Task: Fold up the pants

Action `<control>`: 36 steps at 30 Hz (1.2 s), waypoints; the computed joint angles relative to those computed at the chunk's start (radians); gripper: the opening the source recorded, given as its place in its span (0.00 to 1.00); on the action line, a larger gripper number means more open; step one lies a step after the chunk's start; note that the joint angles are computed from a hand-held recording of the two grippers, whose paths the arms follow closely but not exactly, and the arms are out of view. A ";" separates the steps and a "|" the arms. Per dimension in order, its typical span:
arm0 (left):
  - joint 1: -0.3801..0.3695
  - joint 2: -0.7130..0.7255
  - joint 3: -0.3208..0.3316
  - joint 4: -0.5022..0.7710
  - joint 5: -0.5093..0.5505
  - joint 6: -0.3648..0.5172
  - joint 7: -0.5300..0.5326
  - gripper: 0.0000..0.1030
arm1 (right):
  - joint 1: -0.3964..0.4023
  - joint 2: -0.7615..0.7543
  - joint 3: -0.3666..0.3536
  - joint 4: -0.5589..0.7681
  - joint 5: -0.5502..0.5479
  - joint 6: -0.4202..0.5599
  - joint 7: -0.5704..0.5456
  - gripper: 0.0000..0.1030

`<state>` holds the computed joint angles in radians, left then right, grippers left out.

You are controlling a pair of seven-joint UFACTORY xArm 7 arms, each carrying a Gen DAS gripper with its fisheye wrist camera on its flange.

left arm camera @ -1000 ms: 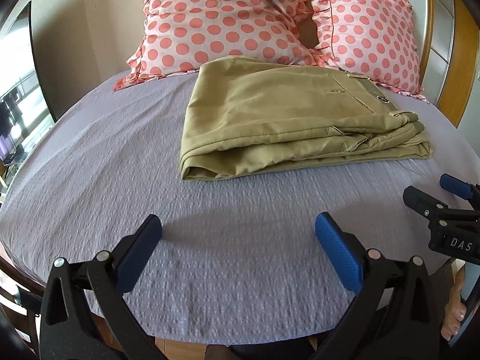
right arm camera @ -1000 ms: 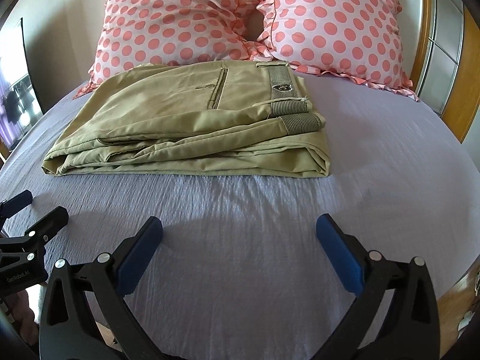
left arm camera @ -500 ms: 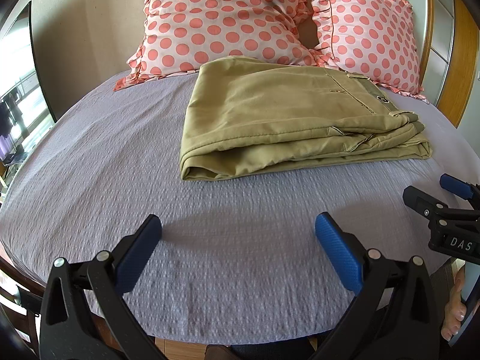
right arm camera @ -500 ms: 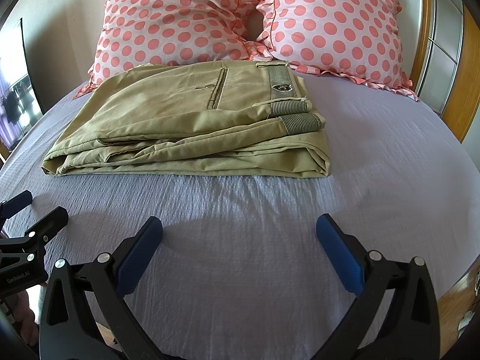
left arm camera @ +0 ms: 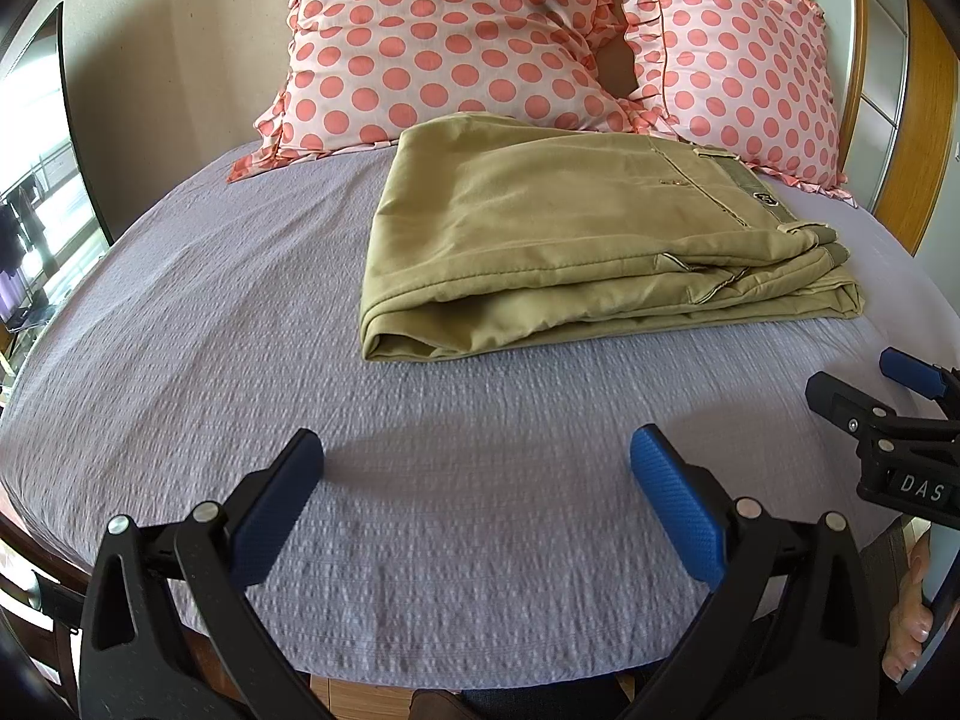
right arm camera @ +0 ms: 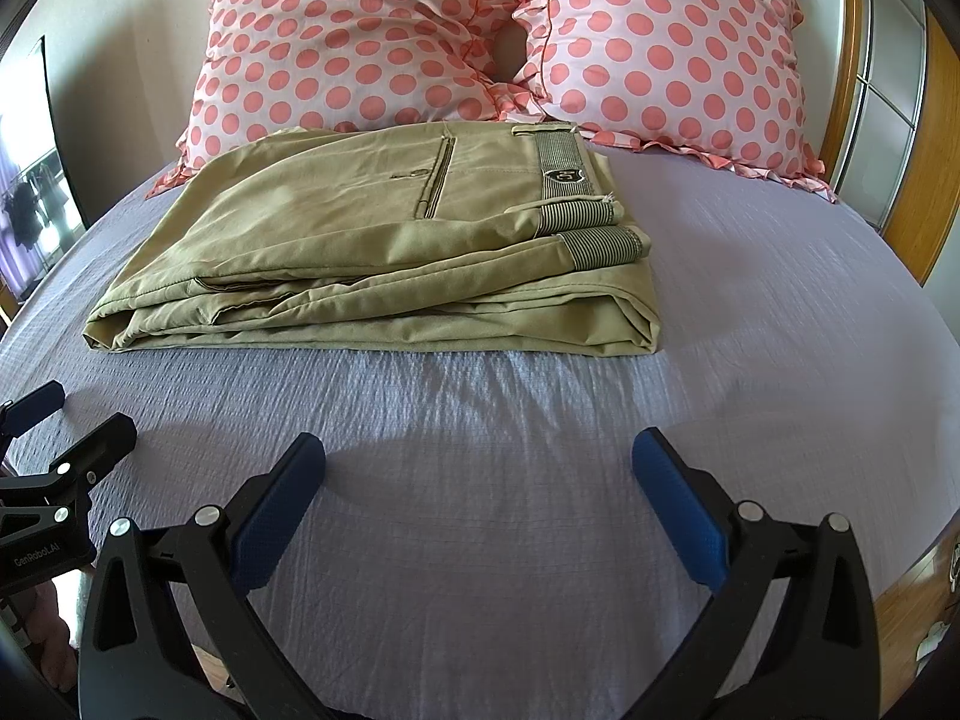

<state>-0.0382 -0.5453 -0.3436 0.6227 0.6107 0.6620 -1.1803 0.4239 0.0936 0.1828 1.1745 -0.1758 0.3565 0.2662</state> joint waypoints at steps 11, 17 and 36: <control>-0.002 0.000 0.001 0.000 0.002 0.002 -0.003 0.98 | 0.002 0.001 -0.001 0.001 -0.004 0.000 0.005 0.99; -0.002 0.001 0.001 0.001 0.004 0.002 -0.004 0.98 | 0.002 0.001 -0.001 0.001 -0.004 0.000 0.005 0.99; -0.012 0.008 0.006 0.012 -0.007 0.016 0.002 0.98 | 0.003 0.003 -0.001 0.003 -0.008 0.002 0.010 0.99</control>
